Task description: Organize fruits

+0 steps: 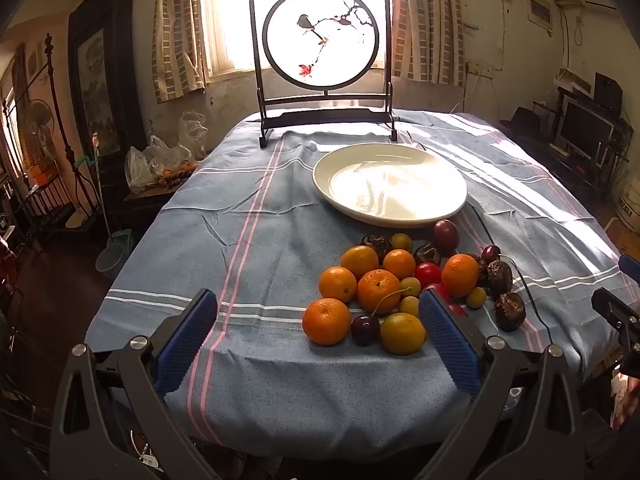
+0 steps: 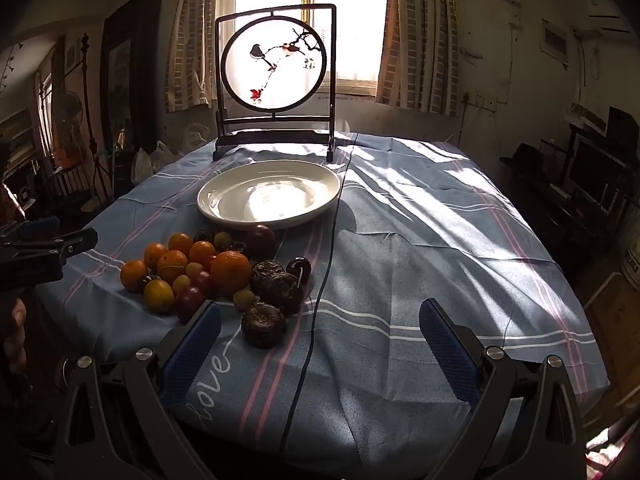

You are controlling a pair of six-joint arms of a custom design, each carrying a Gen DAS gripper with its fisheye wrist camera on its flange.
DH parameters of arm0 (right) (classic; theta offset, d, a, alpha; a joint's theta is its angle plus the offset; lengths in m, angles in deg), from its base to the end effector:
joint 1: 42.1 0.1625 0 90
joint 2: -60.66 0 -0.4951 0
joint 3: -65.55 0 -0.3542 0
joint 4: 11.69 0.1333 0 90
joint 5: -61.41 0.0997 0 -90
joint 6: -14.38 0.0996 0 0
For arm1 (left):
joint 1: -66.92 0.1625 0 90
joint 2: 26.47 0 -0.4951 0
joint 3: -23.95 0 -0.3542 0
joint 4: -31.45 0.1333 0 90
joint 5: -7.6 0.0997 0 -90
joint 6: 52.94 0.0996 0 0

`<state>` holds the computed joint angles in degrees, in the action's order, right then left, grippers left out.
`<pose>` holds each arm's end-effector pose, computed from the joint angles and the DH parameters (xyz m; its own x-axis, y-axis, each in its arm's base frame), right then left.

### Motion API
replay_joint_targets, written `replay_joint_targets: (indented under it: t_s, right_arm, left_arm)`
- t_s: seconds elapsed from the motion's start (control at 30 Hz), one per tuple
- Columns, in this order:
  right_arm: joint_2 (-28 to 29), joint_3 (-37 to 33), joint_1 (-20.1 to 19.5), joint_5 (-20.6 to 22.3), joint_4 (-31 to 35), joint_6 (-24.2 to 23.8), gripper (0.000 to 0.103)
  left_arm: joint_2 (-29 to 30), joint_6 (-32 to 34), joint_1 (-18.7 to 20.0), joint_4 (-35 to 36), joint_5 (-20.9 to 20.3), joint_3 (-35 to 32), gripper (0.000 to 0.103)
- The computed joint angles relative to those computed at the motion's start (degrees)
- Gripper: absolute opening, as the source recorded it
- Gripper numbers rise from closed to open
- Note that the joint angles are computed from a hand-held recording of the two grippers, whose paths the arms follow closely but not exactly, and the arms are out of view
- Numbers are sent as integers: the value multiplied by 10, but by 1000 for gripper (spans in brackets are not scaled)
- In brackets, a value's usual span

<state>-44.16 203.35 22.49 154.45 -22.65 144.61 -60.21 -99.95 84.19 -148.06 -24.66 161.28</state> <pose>0.0190 -0.2584 0.3186 -0.6918 0.0469 0.7206 -0.5686 0.5798 -0.5836 -0.3291 -0.3301 0.0174 -0.6516 0.1786 -0.7372 0.6594 0.6139 -0.4341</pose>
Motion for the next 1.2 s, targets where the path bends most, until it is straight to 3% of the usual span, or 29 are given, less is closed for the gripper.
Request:
replay_joint_targets:
  t_s: [1.2]
  right_arm:
    - [1,12,-9,-13,-7,-8,99]
  left_arm:
    - [2,-1,-2,-12,-6,6,99]
